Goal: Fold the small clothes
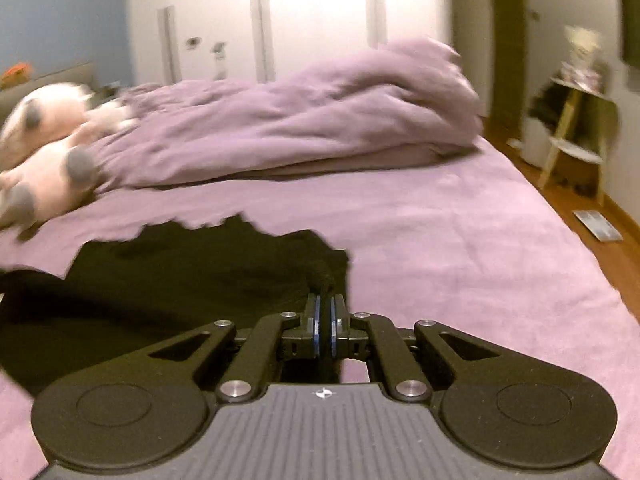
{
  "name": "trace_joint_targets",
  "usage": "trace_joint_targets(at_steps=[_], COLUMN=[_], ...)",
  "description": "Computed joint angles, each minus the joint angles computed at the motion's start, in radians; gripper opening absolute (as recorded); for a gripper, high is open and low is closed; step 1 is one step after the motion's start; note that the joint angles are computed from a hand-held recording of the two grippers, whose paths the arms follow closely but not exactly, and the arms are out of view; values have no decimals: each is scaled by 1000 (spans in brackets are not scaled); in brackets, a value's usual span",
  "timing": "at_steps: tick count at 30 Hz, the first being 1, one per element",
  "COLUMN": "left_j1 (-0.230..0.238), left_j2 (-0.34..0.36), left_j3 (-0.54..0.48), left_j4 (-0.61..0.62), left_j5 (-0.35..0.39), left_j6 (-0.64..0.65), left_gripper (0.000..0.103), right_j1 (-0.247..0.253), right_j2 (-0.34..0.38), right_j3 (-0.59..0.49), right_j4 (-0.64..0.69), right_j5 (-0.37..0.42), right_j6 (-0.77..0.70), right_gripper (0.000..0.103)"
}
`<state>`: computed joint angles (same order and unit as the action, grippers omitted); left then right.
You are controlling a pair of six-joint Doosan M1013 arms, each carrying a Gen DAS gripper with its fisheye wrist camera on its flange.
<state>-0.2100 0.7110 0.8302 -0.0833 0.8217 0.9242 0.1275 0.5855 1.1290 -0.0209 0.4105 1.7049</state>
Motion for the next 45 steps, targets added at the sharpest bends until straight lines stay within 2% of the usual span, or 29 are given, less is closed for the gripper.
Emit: trace_joint_targets(at_steps=[1,3,4,7,9,10,12,15,17,21,26,28,30,32,34,38,40,42,43,44,45], left_j1=[0,-1,-2,4,10,13,19,23,20,4,-9,-16,-14,-4,-2,0,10,19,23,25,24], left_j2=[8,9,4,-25,-45,-51,-58,-69,-69,-31,4,18,26,23,27,52,73,89,91,90,87], left_j3=[-9,0,14,86,131,145,153,170,171,107,46,25,19,39,45,20,-13,-40,-39,-37,-32], left_j4=[10,39,65,88,94,77,13,-30,-25,45,70,87,50,-51,-97,-118,-189,-248,-281,-306,-293], left_j5=[10,-3,-19,-106,-155,-169,-147,-110,-85,14,9,-16,-56,-127,-167,-162,-111,-67,-67,-69,-72], left_j6=[-11,-28,-44,-35,-11,41,202,338,372,413,443,438,441,502,551,603,636,645,658,664,648], left_gripper=[7,15,25,39,41,43,43,43,43,43,44,45,46,56,61,66,63,55,48,34,27], right_j1=[0,-2,1,4,3,3,0,-4,-3,0,1,3,3,4,4,4,3,2,2,2,3], right_j2=[16,47,58,76,80,82,84,83,83,87,90,92,91,89,86,83,84,85,86,87,88], right_j3=[-21,-61,-75,-89,-86,-89,-89,-89,-90,-95,-104,-105,-105,-99,-95,-93,-97,-99,-100,-102,-103], right_j4=[-25,-31,-33,-13,-12,-11,5,31,29,18,10,2,0,8,16,36,47,55,57,51,51], right_j5=[19,65,85,111,118,124,130,131,134,141,150,150,145,133,126,119,122,124,125,126,128], right_j6=[46,93,106,105,109,111,107,97,94,101,111,114,121,120,110,79,73,65,62,64,63], right_gripper=[4,4,4,4,5,5,5,5,5,6,6,6,6,6,6,6,6,6,6,6,6])
